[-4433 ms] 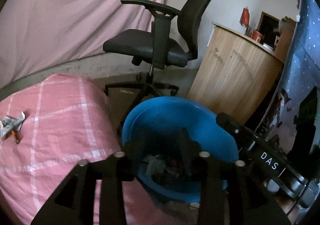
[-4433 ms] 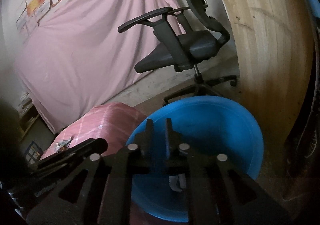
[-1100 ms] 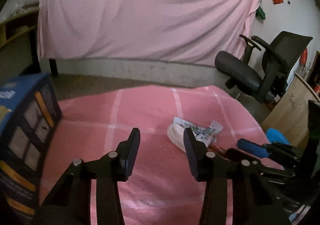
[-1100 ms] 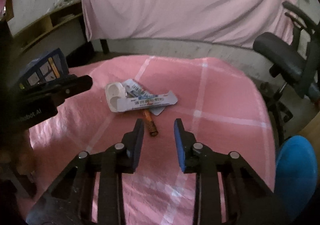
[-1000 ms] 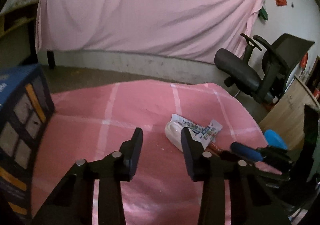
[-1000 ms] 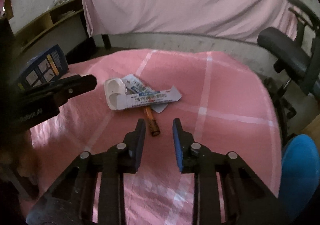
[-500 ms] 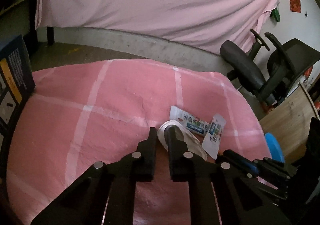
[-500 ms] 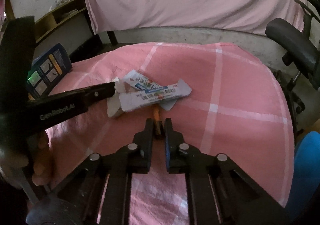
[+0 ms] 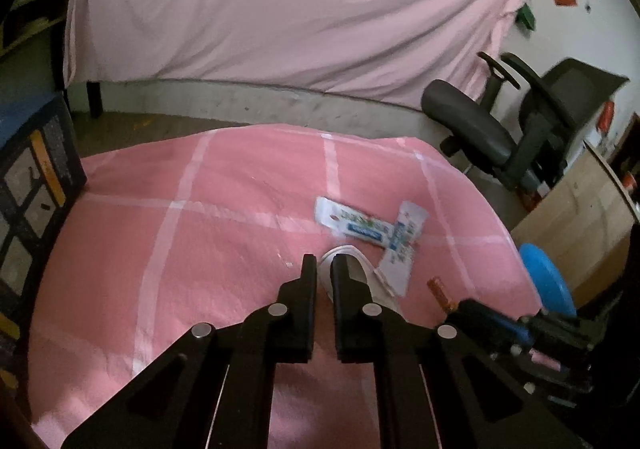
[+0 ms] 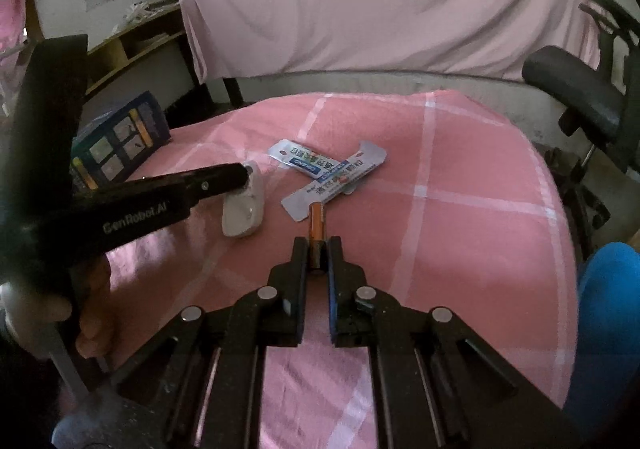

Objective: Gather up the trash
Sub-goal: 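Grasp the small brown tube with the right tool while the left tool grasps the white wrapper, then lift and carry the tube and wrapper in both tools over the blue bucket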

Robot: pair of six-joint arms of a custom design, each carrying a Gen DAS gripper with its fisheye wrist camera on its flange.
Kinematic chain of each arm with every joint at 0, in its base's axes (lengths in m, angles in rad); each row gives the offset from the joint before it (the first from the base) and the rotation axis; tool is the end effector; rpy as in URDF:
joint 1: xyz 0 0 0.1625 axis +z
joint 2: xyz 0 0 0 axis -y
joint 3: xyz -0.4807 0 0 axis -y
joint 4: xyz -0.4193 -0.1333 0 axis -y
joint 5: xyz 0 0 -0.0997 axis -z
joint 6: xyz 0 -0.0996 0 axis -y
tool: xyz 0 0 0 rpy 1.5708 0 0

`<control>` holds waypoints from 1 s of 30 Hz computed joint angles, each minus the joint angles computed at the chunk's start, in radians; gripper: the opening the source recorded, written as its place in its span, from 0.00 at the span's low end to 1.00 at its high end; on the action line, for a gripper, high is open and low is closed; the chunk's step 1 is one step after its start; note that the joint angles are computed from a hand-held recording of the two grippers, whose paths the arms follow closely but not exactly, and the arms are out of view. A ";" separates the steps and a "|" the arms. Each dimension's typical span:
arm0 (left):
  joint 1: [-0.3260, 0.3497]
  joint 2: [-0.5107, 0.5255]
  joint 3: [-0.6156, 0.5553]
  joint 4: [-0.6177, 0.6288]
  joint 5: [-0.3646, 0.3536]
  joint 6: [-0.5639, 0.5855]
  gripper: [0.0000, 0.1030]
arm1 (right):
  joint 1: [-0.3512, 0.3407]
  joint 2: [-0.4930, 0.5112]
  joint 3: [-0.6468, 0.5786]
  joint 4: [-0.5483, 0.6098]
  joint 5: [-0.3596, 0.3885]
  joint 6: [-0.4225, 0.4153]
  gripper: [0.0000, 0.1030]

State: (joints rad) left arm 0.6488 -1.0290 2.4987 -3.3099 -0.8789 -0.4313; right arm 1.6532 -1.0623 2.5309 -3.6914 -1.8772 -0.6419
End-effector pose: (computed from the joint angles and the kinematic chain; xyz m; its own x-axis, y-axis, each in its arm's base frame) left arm -0.2051 -0.4026 0.1098 -0.8667 0.2207 -0.4474 0.4467 0.7427 -0.4989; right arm 0.1370 -0.4038 0.1503 -0.7340 -0.3910 0.5553 -0.6303 0.6967 -0.3425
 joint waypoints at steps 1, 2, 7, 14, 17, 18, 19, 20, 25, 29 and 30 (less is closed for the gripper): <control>-0.013 -0.004 0.013 -0.004 0.006 0.001 0.05 | 0.001 -0.002 0.009 -0.019 0.001 -0.003 0.32; -0.019 -0.002 0.017 -0.006 0.006 0.002 0.05 | 0.002 -0.002 0.018 -0.039 0.000 -0.004 0.32; -0.061 -0.003 0.052 -0.038 0.026 -0.005 0.04 | -0.001 0.005 0.059 -0.169 0.027 -0.009 0.32; -0.124 0.047 0.071 -0.127 0.071 0.013 0.04 | -0.006 0.034 0.103 -0.373 0.085 -0.036 0.32; -0.156 0.073 0.088 -0.188 0.102 0.019 0.04 | -0.012 0.040 0.119 -0.431 0.113 -0.051 0.32; -0.162 0.079 0.091 -0.210 0.113 0.027 0.04 | -0.014 0.040 0.123 -0.442 0.120 -0.055 0.32; -0.170 0.086 0.096 -0.229 0.121 0.028 0.04 | -0.013 0.044 0.125 -0.457 0.124 -0.059 0.32; -0.174 0.095 0.096 -0.247 0.127 0.032 0.04 | -0.014 0.047 0.128 -0.472 0.131 -0.061 0.32; -0.209 0.148 0.107 -0.358 0.169 0.054 0.04 | -0.030 0.054 0.152 -0.544 0.177 -0.073 0.32; -0.244 0.200 0.119 -0.496 0.214 0.101 0.04 | -0.046 0.070 0.173 -0.626 0.228 -0.090 0.32; -0.253 0.216 0.120 -0.531 0.229 0.112 0.04 | -0.049 0.078 0.177 -0.655 0.239 -0.096 0.32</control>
